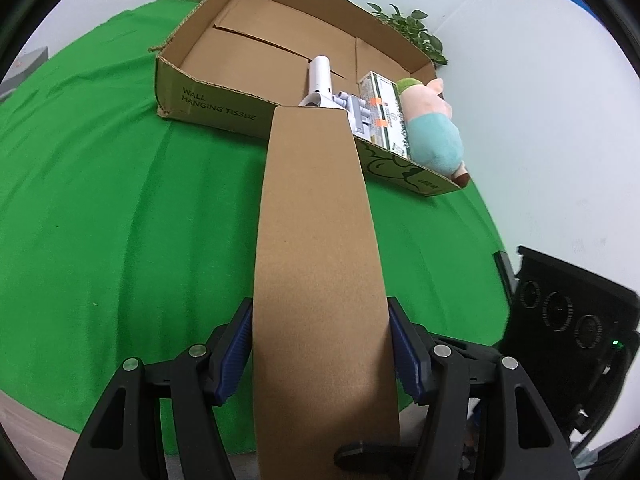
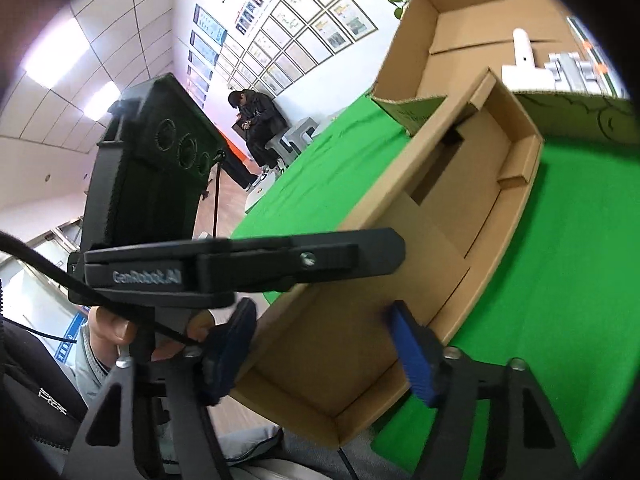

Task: Organize objects
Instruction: 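Lift the cardboard strip with the left tool and carry it over the box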

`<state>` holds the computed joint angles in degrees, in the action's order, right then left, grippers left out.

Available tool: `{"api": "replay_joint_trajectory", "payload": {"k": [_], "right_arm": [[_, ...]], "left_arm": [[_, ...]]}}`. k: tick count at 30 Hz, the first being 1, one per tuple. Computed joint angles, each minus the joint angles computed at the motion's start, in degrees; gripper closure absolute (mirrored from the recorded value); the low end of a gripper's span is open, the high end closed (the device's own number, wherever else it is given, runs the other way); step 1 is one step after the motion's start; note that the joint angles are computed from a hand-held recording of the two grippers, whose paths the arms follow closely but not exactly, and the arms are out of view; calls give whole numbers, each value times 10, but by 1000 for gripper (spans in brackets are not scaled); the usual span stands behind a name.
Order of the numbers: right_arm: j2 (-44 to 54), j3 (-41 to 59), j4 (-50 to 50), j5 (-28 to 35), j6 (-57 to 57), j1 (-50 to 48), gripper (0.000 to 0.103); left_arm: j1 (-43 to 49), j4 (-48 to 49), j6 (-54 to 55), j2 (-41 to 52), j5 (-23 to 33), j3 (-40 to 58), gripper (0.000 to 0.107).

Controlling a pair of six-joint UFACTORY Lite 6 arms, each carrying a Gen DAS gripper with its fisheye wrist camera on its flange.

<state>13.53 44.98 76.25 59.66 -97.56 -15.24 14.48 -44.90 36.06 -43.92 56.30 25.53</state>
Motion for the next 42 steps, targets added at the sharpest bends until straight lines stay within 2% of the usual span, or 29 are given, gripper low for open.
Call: {"api": "replay_joint_trajectory", "payload": {"k": [2, 7, 13, 18, 27, 37, 42], "right_arm": [[-7, -1, 1, 7, 1, -3, 58], [-17, 2, 3, 27, 5, -9, 79], [-43, 6, 14, 54, 8, -8, 83], [-50, 26, 30, 69, 1, -1, 84], [12, 180, 64, 68, 13, 43, 85], [208, 475, 57, 66, 71, 74, 85], [285, 600, 43, 75, 111, 73, 85]], "left_arm": [[-9, 24, -29, -19, -4, 0, 47], [-41, 81, -109, -77, -12, -1, 48], [-22, 99, -138, -120, 13, 37, 48], [-39, 127, -175, -116, -8, 91, 48], [-36, 112, -131, 42, -72, 254, 48], [-42, 109, -112, 280, -132, 471, 49], [-52, 120, -122, 421, -141, 610, 49]]}}
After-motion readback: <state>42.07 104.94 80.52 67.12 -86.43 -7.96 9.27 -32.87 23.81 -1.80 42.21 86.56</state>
